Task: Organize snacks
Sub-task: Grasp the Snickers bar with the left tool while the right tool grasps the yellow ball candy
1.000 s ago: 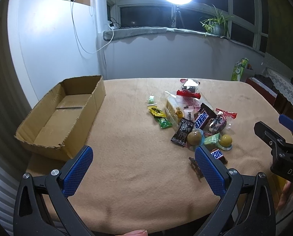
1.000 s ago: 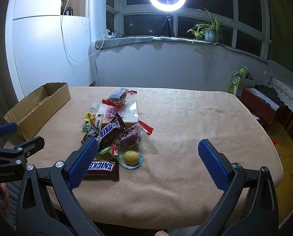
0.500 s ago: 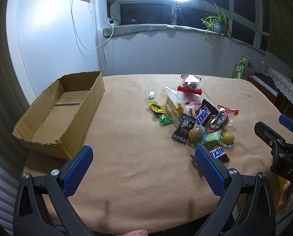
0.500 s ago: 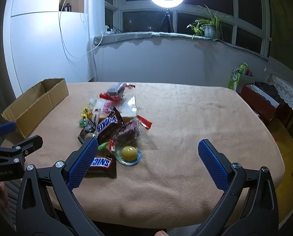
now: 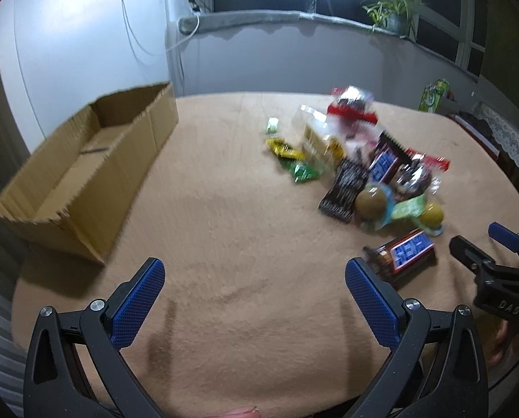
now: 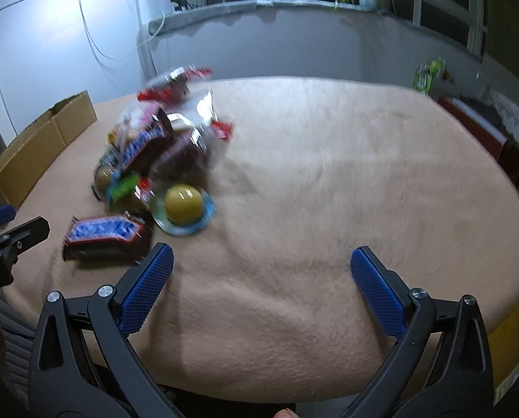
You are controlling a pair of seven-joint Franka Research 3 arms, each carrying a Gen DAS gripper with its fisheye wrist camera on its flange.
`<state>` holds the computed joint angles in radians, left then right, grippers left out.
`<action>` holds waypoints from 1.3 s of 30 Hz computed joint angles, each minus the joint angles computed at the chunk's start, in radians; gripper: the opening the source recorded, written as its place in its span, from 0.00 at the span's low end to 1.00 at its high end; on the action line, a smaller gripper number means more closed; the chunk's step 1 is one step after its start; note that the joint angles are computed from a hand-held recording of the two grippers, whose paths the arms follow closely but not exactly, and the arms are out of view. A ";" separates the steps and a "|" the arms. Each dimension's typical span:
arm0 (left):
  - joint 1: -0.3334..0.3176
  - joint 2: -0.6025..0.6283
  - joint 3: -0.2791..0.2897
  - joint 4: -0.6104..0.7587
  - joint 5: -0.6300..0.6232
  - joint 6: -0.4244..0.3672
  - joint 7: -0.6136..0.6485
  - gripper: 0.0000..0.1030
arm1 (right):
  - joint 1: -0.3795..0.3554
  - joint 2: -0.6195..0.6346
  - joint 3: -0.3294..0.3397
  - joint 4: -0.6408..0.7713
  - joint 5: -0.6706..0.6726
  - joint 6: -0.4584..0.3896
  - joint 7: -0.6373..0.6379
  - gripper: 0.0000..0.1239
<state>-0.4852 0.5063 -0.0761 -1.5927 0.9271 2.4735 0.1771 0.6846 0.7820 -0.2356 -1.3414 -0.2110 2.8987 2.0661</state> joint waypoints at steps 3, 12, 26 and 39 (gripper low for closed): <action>0.018 0.013 -0.006 -0.009 -0.029 0.021 0.013 1.00 | 0.030 0.007 -0.037 -0.033 -0.014 0.080 0.016 0.83; -0.013 -0.031 0.088 -0.139 0.350 0.250 -0.280 1.00 | 0.018 0.001 -0.029 -0.082 0.047 0.204 -0.116 0.83; 0.171 0.121 -0.123 0.044 0.105 0.551 0.302 0.87 | -0.274 0.185 0.459 0.276 0.213 0.033 -0.618 0.60; 0.158 0.157 -0.178 0.085 -0.172 0.466 0.639 0.27 | -0.259 0.144 0.444 0.206 0.379 0.060 -0.786 0.27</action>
<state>-0.3267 0.6628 -0.2538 -1.5074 0.7549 2.9397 0.8160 0.4258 0.9261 0.2082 -1.1349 0.1683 2.9588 1.2797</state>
